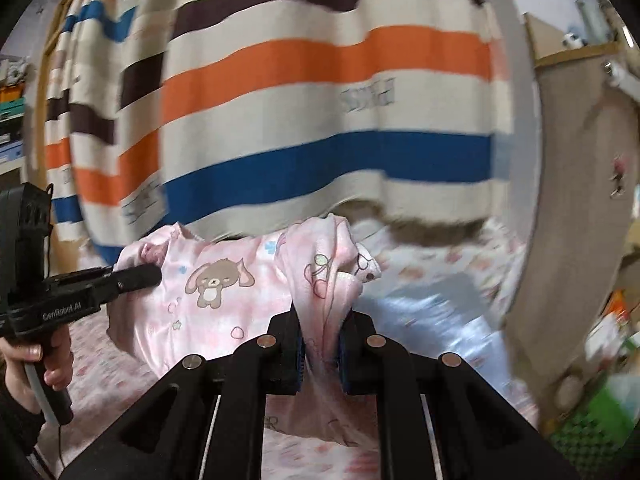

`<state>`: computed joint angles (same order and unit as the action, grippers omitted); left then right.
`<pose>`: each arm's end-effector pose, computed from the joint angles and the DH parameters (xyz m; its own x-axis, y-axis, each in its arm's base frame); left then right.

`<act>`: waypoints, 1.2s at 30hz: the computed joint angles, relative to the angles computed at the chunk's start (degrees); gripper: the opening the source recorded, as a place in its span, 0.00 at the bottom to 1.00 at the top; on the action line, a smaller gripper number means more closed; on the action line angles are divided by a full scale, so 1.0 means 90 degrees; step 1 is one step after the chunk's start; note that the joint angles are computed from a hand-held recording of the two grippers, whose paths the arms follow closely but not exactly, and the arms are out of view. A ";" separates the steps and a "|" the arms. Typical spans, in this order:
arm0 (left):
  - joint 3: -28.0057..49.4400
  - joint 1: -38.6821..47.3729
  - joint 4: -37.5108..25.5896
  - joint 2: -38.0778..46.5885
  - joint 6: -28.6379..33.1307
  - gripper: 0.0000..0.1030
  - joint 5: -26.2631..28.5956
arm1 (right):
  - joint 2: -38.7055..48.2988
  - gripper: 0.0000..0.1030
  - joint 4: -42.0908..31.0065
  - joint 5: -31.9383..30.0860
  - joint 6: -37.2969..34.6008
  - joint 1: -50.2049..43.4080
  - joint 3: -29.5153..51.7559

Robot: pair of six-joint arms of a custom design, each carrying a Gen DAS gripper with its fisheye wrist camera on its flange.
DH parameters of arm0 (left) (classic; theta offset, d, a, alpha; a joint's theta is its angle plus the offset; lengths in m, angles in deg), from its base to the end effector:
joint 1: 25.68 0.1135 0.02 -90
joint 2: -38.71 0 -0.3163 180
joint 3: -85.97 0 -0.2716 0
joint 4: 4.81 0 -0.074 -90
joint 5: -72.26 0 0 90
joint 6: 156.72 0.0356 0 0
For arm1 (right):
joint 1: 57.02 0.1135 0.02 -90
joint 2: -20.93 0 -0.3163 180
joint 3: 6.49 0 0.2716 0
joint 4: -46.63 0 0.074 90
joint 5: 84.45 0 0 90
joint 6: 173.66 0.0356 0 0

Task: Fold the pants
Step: 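Lift the pink pants with both grippers and carry them to the clothes stack, then lower the pants onto the blue satin clothes and open both grippers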

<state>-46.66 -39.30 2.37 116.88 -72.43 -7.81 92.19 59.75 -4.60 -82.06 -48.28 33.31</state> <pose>0.2788 -0.0739 0.2403 -0.4258 0.0023 -0.9048 0.3449 0.9249 -0.1599 0.2497 0.0447 0.2370 -0.3197 -0.0213 -0.9473 -0.3061 0.9485 0.0819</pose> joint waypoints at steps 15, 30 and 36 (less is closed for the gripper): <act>0.2010 -0.0701 0.0076 0.3242 -0.0467 0.14 -0.0245 | 0.3266 0.13 0.0263 -0.0522 -0.0135 -0.1540 0.1604; 0.1215 -0.0467 0.1467 0.3293 -0.0375 0.81 -0.0742 | 0.3987 0.87 0.1876 0.0382 0.0615 -0.1640 0.1228; 0.0141 -0.0488 0.2419 0.2519 -0.0256 0.99 -0.1264 | 0.3322 0.99 0.2908 0.0405 0.0405 -0.1461 0.0255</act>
<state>-45.39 -43.69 24.14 139.55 -74.73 -19.18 122.08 85.92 -0.96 -78.42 -61.43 35.61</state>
